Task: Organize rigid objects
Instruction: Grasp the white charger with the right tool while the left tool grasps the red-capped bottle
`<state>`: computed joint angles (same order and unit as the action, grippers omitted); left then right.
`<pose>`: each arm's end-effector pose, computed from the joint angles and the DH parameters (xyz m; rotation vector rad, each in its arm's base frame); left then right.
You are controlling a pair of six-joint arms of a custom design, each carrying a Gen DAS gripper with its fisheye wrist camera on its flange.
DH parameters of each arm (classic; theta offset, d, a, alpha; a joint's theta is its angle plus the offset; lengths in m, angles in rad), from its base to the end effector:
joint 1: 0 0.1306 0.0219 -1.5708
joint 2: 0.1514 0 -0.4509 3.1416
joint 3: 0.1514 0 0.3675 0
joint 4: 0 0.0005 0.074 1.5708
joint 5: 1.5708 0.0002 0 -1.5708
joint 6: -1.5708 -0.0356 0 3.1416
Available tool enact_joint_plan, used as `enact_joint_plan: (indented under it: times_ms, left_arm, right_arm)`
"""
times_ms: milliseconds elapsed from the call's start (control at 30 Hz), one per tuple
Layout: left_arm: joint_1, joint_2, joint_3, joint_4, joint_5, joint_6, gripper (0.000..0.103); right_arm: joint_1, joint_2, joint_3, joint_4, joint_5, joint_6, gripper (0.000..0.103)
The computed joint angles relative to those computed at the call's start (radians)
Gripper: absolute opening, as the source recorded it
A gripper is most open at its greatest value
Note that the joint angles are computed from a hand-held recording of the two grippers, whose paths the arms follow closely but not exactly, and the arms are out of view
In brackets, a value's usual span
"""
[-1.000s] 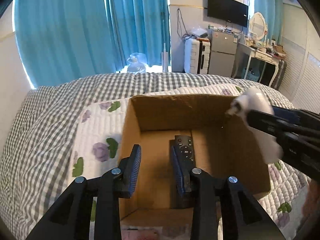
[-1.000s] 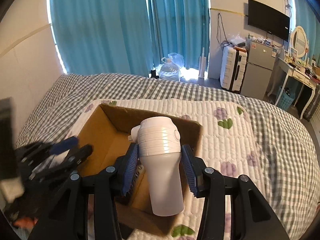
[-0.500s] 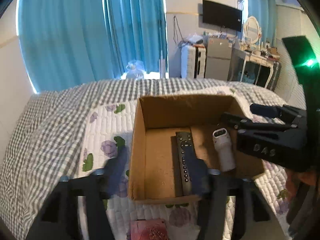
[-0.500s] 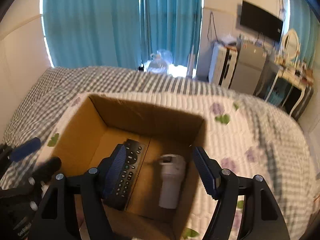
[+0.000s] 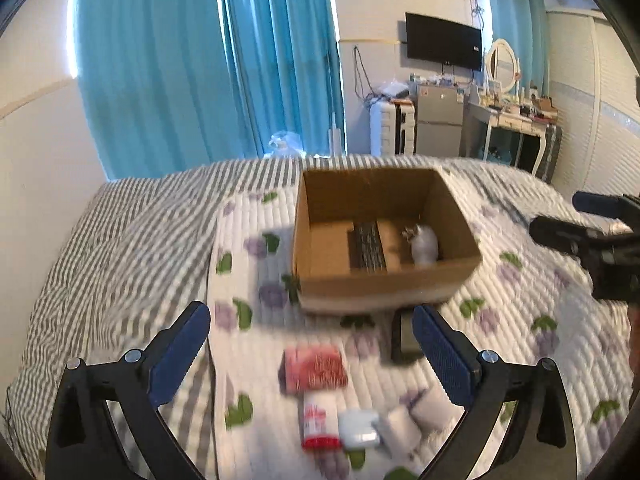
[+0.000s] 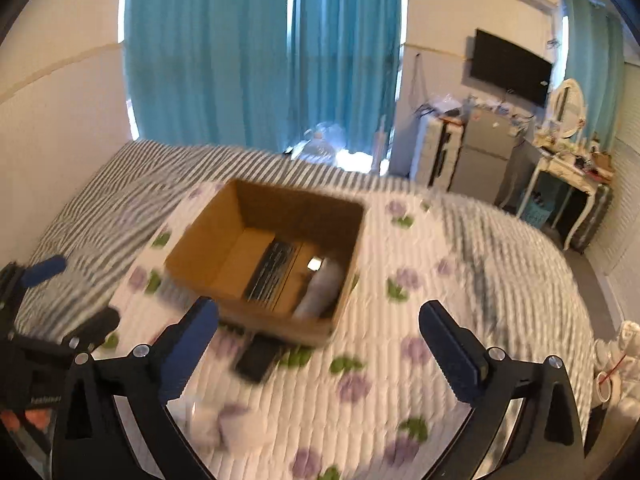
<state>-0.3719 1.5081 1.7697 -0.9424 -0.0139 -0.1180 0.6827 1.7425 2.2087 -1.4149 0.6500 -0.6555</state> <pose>0.4676 -0.1824 0.6056 0.5395 2.1888 -0.1206 0.4428 0.3317 0.6401 0.2146 2.2685 -0.1470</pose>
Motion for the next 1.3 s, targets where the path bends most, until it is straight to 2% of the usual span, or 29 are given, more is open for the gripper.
enact_joint_plan:
  times_ms: [100,200,333,400,633,767,833,967,1167,1233,1300]
  left_arm:
    - [-0.005,-0.032,-0.096,0.039,-0.015,0.005,0.103]
    - [0.004,-0.038,-0.154,0.047,0.002,0.028,0.103]
    - [0.013,-0.038,-0.236,0.069,-0.001,0.023,0.103]
    - [0.020,-0.026,-0.254,0.055,-0.014,0.028,0.103]
    - [0.022,-0.021,-0.264,0.044,-0.019,0.026,0.103]
    - [0.021,-0.015,-0.269,0.044,-0.029,0.019,0.103]
    - [0.023,-0.013,-0.267,0.040,-0.025,0.019,0.103]
    - [0.022,-0.004,-0.260,0.029,-0.035,0.020,0.103]
    - [0.009,0.001,-0.262,0.023,-0.066,0.007,0.103]
    - [0.005,0.003,-0.261,0.020,-0.077,0.002,0.102]
    - [-0.001,0.005,-0.258,0.014,-0.094,-0.002,0.100]
  right_arm:
    - [0.027,-0.041,-0.138,0.071,-0.045,-0.034,0.101]
    - [0.036,-0.057,-0.247,0.134,-0.105,-0.033,0.101]
    - [0.033,-0.037,-0.342,0.164,-0.188,-0.023,0.101]
    - [0.028,-0.024,-0.368,0.157,-0.225,-0.015,0.099]
    - [0.017,0.034,-0.366,0.145,-0.314,0.018,0.085]
    - [0.001,0.024,-0.406,0.206,-0.383,-0.009,0.081]
    - [-0.005,0.015,-0.426,0.234,-0.406,-0.014,0.076]
    - [-0.003,0.009,-0.434,0.249,-0.428,-0.024,0.070]
    - [0.005,0.026,-0.413,0.226,-0.445,-0.017,0.061]
    - [-0.003,0.017,-0.430,0.257,-0.474,-0.024,0.054]
    - [0.001,0.014,-0.429,0.256,-0.450,-0.027,0.054]
